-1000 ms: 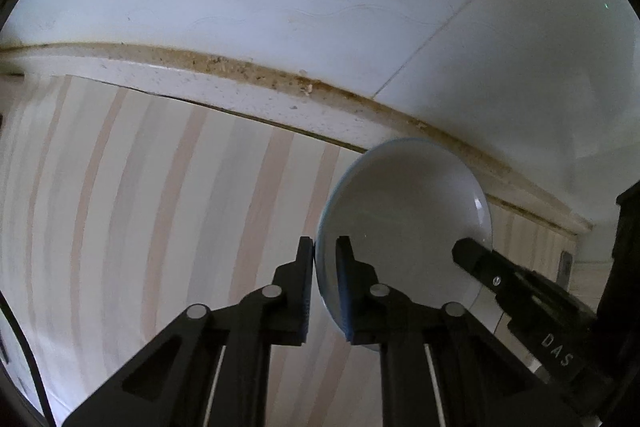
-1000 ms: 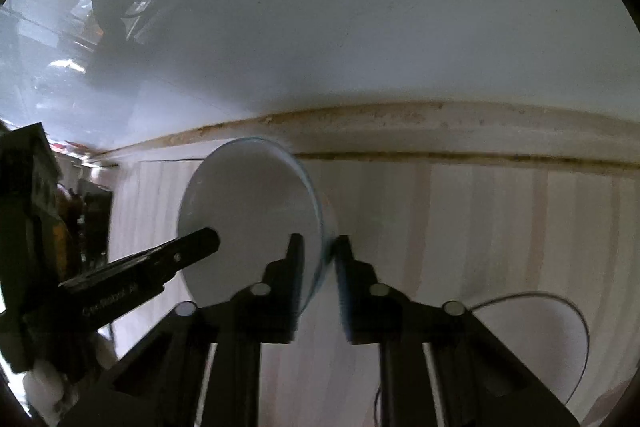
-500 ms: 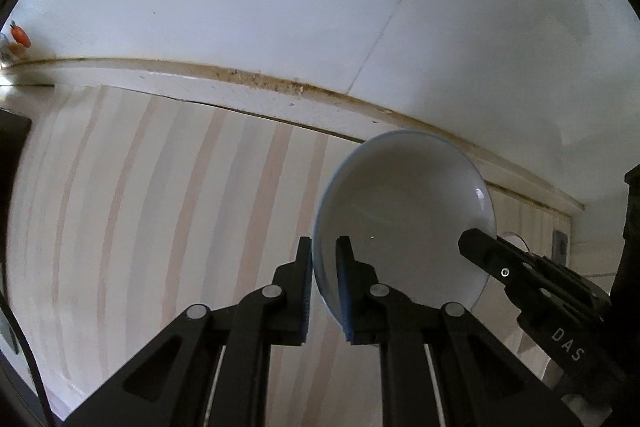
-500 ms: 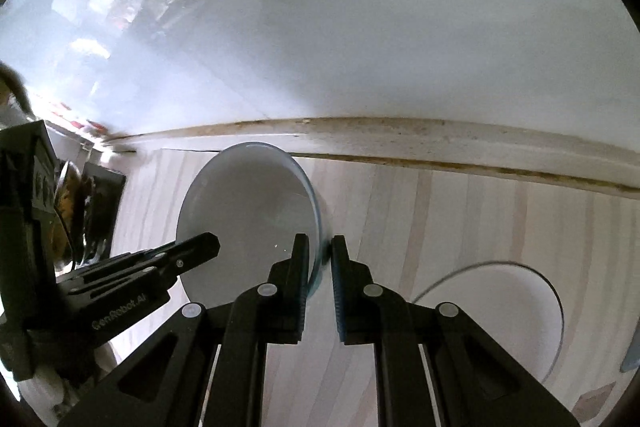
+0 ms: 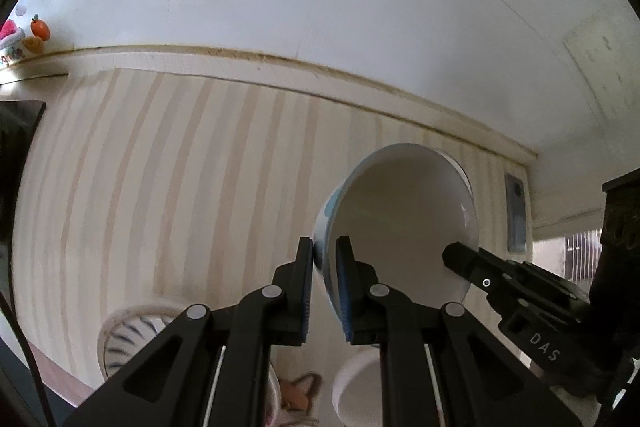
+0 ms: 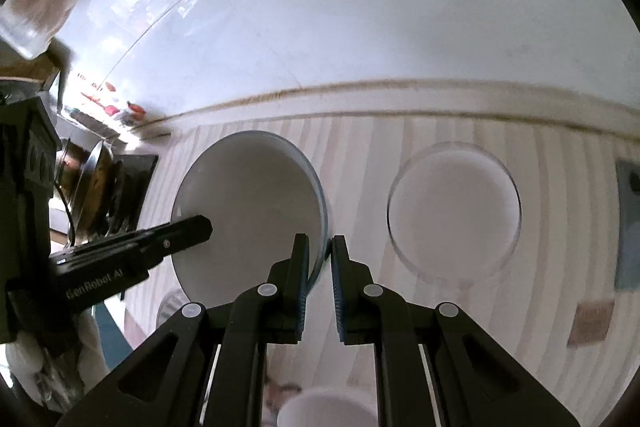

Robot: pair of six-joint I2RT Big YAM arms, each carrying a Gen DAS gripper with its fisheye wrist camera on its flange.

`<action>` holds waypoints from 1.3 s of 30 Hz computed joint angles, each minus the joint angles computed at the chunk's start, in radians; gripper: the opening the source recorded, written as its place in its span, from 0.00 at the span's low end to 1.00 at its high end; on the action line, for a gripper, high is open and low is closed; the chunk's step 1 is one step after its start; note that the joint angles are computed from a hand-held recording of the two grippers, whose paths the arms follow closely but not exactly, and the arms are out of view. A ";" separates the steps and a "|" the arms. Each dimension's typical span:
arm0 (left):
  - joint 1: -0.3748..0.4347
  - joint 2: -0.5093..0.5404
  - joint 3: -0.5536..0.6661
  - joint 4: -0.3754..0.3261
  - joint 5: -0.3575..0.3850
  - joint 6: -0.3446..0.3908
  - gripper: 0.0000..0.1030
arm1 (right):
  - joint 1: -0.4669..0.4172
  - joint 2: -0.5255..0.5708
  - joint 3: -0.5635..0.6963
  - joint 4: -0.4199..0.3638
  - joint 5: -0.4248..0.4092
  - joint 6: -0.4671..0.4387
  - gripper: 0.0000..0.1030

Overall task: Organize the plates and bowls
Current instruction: 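Carry the blue-dotted bowl with both tools and nest it into the floral bowl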

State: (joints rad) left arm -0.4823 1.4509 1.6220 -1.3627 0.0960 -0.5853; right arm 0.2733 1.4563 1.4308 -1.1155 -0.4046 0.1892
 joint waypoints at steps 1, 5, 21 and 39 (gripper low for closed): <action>-0.016 -0.017 -0.013 -0.004 -0.005 -0.004 0.09 | -0.001 -0.028 -0.026 -0.004 0.001 0.001 0.12; -0.064 -0.056 -0.052 -0.015 0.014 -0.015 0.09 | -0.018 -0.116 -0.110 -0.022 0.006 0.006 0.12; -0.225 -0.139 -0.217 -0.032 0.065 -0.064 0.09 | -0.103 -0.368 -0.400 -0.159 -0.032 -0.027 0.12; -0.270 -0.106 -0.254 -0.036 0.049 -0.077 0.09 | -0.063 -0.335 -0.428 -0.155 -0.010 -0.028 0.12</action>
